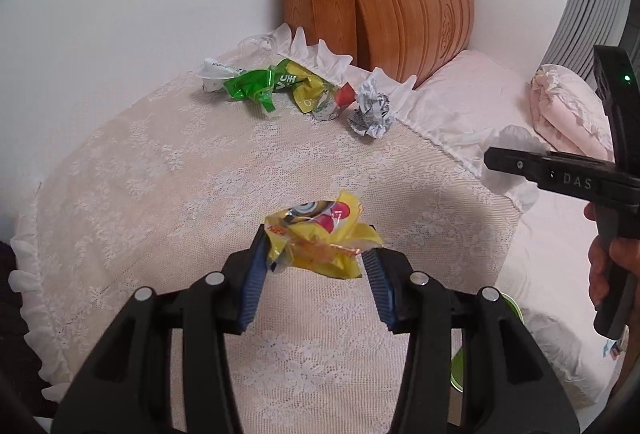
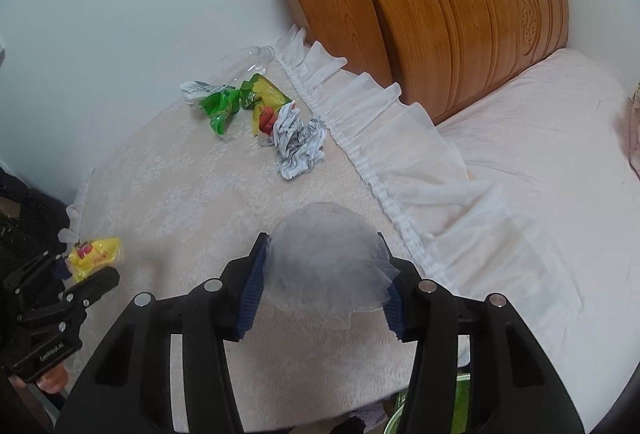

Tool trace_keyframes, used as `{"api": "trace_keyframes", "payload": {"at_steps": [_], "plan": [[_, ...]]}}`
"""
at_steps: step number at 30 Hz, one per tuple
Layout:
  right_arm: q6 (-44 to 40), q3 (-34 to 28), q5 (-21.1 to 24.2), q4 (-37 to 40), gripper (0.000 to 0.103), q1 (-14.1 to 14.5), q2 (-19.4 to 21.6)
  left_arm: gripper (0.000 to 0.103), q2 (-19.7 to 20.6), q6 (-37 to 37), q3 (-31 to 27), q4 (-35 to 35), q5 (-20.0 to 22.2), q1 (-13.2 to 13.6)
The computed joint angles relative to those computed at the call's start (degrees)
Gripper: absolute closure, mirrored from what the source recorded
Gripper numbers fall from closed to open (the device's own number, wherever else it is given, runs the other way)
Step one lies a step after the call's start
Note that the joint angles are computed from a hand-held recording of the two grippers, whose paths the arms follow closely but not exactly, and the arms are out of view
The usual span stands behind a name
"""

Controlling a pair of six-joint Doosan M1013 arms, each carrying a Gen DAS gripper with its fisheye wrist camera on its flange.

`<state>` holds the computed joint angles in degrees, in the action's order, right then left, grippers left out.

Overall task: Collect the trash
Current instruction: 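Carry the wrapper and plastic bag to the green basket and release them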

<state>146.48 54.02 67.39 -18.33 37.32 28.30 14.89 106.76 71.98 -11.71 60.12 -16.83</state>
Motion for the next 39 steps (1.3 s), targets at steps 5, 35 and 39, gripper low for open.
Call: {"api": "trace_keyframes", "payload": {"at_steps": [5, 35, 39], "plan": [[6.5, 8.4, 0.0, -1.3, 0.051, 2.5, -6.1, 0.058, -2.9, 1.1, 3.0, -0.3, 0.1, -1.2], [34.4, 34.6, 6.4, -6.6, 0.051, 9.6, -24.5, 0.058, -1.9, 13.4, 8.7, -3.9, 10.9, -19.5], [37.1, 37.0, 6.9, -5.9, 0.051, 10.1, -26.0, 0.058, -1.2, 15.1, 9.9, -2.2, 11.7, -22.9]]}}
